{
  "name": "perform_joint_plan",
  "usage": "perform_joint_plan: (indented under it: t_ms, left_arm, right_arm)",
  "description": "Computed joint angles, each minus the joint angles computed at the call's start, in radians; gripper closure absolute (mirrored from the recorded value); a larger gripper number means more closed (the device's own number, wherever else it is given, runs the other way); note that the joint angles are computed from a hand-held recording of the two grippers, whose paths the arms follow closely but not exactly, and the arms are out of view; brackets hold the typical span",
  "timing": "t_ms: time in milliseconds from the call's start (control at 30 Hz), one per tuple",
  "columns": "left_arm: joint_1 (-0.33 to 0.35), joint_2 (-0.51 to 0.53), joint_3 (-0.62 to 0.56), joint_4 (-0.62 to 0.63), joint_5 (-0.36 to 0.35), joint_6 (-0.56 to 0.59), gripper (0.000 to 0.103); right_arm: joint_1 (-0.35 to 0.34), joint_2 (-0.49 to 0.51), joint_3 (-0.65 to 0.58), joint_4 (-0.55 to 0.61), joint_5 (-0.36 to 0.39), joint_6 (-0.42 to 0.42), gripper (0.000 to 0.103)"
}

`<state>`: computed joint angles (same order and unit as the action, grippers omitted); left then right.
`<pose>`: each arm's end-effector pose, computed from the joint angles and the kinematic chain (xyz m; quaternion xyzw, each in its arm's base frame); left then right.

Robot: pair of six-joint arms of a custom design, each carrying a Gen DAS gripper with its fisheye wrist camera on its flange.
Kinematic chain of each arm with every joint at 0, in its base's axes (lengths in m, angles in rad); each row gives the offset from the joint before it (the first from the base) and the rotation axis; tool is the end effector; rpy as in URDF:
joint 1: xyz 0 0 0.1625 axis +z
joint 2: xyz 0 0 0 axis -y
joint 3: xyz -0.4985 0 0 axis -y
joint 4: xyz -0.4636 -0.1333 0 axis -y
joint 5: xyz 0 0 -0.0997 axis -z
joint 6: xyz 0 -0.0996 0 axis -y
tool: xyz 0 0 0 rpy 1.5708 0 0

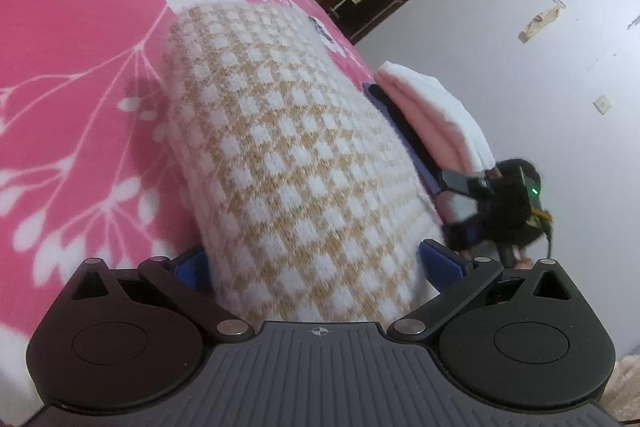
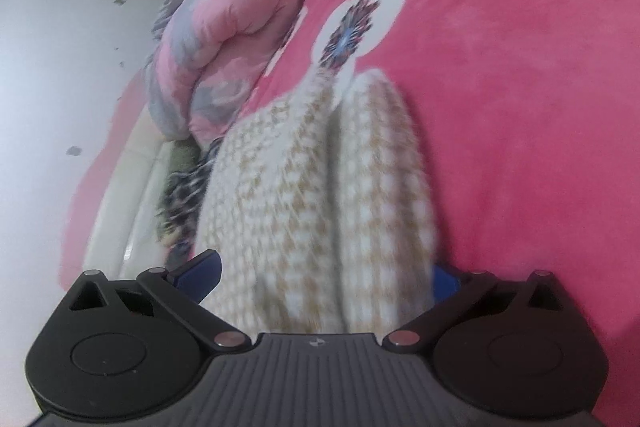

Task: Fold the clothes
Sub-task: 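Tilt both tools and squeeze the cardigan roll between their fingers, then lift the cardigan roll off the bedspread between both tools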

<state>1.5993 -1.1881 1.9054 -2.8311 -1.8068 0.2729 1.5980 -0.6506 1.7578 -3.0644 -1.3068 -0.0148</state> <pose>0.1291 -0.6675 0.2888 -0.1479 -0.9457 0.2803 0.0721 0.1792 -0.7280 -0.0017 -0.0457 0.9721 -0.1895 0.1303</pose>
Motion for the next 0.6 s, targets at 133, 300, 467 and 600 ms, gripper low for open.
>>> perform_joint_plan:
  t_ms: [133,300,467,600]
  left_arm:
    - [0.001,0.016,-0.021,0.015,-0.01,-0.002,0.0]
    - [0.015,0.014,-0.02,0.021,-0.046,0.026,0.0]
    - [0.013,0.024,-0.025,0.012,-0.046,0.037,0.0]
    - [0.006,0.025,-0.037,0.03,-0.025,0.008,0.0]
  right_arm:
    - [-0.013,0.037,-0.079,0.103,0.078,-0.029,0.0]
    - [-0.01,0.01,-0.074,0.226,0.099,-0.146,0.0]
    - [-0.001,0.025,-0.121,0.331,0.09,-0.199,0.0]
    - [0.015,0.055,-0.164,0.342,0.075,-0.214,0.0]
